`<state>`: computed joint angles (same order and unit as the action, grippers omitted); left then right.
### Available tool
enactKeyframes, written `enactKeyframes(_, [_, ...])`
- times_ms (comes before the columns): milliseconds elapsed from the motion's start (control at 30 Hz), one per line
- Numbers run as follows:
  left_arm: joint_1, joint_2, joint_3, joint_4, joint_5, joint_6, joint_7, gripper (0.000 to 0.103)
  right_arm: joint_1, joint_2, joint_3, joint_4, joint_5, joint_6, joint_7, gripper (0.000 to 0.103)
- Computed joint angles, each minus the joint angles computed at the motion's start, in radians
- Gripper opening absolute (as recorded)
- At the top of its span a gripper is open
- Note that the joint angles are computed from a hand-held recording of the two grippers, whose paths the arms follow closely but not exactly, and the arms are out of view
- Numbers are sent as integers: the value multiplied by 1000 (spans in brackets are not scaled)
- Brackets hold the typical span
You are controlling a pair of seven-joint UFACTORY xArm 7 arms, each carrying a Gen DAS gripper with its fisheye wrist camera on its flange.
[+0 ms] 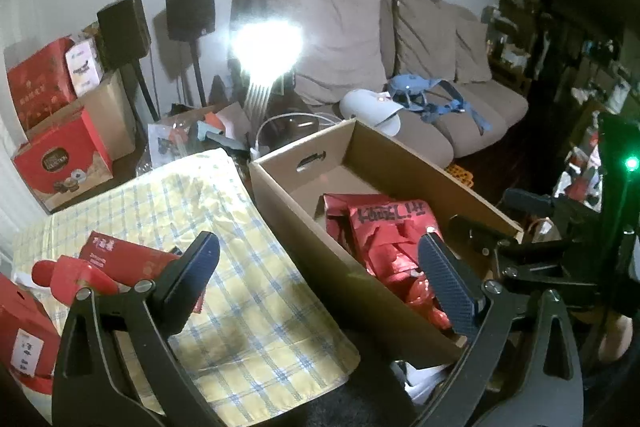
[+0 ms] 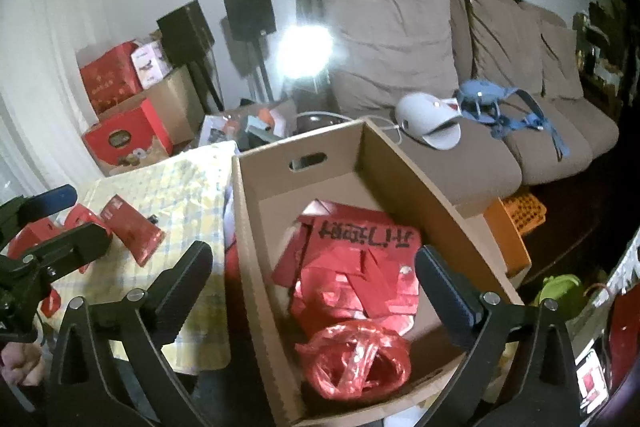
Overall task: Organize objects
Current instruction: 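Withdraw both tools from the box and turn toward the table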
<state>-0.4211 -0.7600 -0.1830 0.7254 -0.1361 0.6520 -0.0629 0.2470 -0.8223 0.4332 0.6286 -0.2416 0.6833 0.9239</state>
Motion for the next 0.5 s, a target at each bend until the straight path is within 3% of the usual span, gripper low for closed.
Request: enactKeyframes(500, [7,-34,27,-17,1,-11,37,103,-28,-20,47,29,-41,36,57,102])
